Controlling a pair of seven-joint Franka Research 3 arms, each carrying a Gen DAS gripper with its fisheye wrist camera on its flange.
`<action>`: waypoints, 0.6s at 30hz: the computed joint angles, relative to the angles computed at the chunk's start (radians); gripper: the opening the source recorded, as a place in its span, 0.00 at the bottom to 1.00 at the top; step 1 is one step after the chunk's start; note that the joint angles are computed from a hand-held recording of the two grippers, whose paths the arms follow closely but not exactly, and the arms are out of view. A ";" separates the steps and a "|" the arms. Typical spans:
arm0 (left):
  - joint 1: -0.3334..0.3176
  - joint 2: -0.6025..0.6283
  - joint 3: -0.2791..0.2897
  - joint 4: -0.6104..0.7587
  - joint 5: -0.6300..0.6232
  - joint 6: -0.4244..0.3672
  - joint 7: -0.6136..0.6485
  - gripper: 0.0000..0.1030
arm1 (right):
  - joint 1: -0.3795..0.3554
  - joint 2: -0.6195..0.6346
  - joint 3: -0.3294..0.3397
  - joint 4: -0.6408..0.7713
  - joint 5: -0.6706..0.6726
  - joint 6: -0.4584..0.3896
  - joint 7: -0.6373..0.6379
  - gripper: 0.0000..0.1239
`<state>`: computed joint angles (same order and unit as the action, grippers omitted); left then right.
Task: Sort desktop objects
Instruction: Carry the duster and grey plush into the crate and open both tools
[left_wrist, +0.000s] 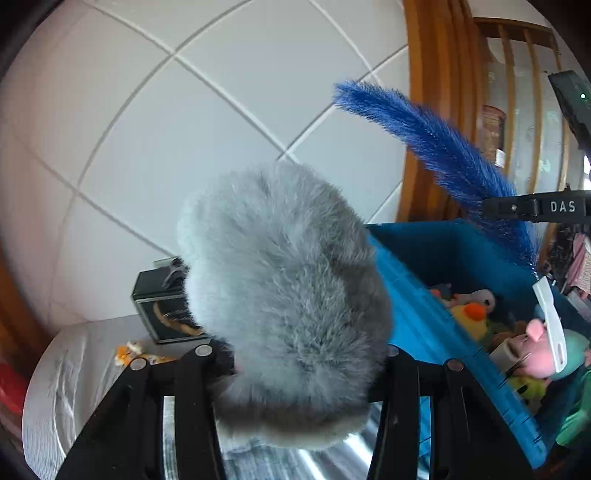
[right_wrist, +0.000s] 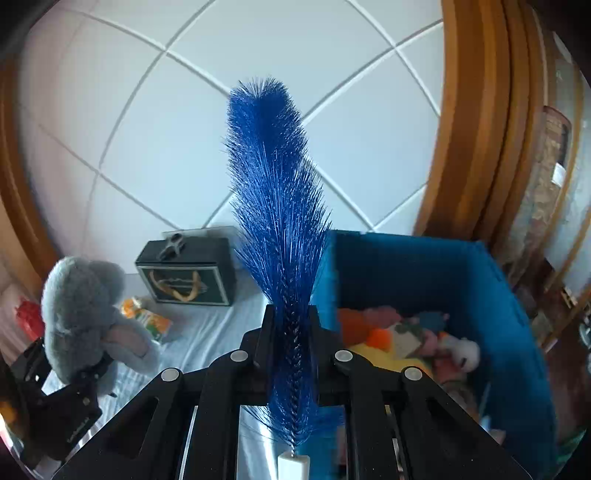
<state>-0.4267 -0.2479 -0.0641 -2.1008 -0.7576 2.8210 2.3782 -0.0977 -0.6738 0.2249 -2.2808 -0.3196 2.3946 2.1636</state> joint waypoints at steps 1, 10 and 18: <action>-0.007 0.010 -0.024 0.024 0.020 -0.002 -0.022 0.45 | -0.009 -0.019 -0.027 0.002 -0.006 -0.026 -0.026 0.11; -0.057 0.325 -0.261 0.420 0.461 -0.157 -0.504 0.45 | -0.153 -0.077 -0.214 -0.079 -0.022 -0.108 -0.252 0.11; -0.243 0.716 -0.292 0.868 0.869 -0.471 -0.812 0.45 | -0.274 0.010 -0.311 -0.173 0.027 -0.100 -0.404 0.12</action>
